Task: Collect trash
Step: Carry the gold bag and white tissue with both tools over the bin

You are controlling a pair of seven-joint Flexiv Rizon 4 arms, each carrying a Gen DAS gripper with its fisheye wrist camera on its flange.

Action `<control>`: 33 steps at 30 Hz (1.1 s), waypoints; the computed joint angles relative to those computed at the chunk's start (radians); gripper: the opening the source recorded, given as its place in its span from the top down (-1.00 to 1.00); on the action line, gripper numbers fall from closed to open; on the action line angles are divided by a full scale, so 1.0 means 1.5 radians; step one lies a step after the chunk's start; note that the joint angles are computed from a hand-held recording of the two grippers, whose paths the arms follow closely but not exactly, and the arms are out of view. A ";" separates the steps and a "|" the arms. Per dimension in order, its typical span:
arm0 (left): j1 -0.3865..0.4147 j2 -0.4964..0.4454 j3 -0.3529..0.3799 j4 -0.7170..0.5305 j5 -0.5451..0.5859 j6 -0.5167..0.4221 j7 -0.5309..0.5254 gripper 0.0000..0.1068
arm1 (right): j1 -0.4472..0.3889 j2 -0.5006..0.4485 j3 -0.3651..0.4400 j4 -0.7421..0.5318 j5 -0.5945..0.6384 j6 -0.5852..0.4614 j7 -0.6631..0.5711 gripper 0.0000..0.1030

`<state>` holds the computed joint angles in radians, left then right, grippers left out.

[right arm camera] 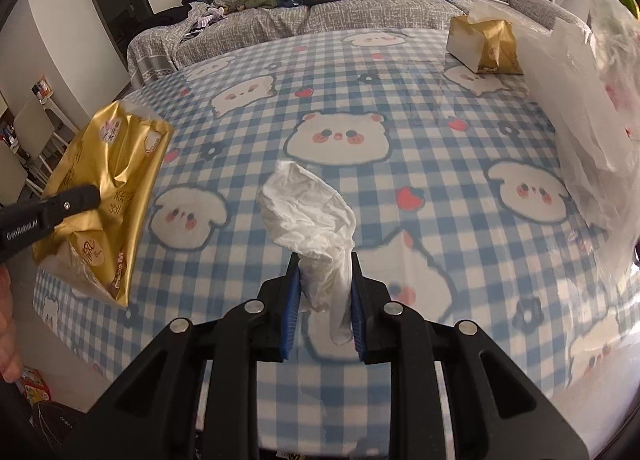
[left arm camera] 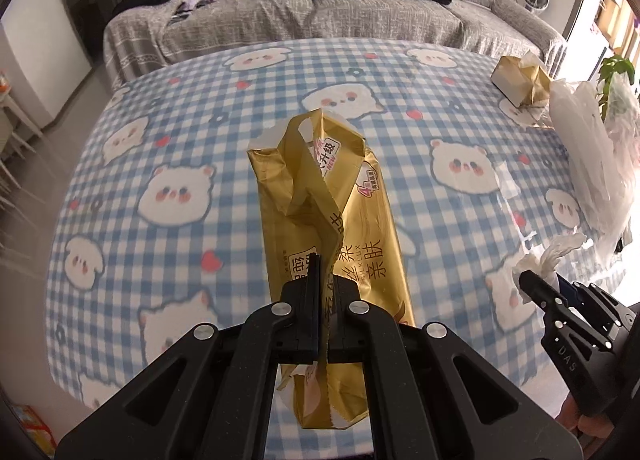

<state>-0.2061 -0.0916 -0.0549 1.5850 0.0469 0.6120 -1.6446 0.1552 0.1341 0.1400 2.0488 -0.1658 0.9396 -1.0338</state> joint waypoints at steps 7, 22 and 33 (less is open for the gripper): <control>-0.007 0.085 0.003 0.112 -0.020 0.033 0.020 1.00 | -0.004 0.056 0.032 0.055 -0.060 0.020 0.046 0.59; -0.004 0.261 -0.005 0.302 -0.043 0.061 -0.003 1.00 | 0.034 0.191 0.086 0.162 -0.086 -0.007 0.117 0.59; -0.007 0.369 0.001 0.396 -0.066 0.041 0.009 1.00 | 0.077 0.275 0.110 0.216 -0.039 -0.063 0.134 0.59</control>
<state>-0.2171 0.4620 -0.0539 2.1787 -0.0514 0.6736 -1.6313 0.2702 0.5467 0.3051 2.3723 -0.2238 0.8456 -0.8335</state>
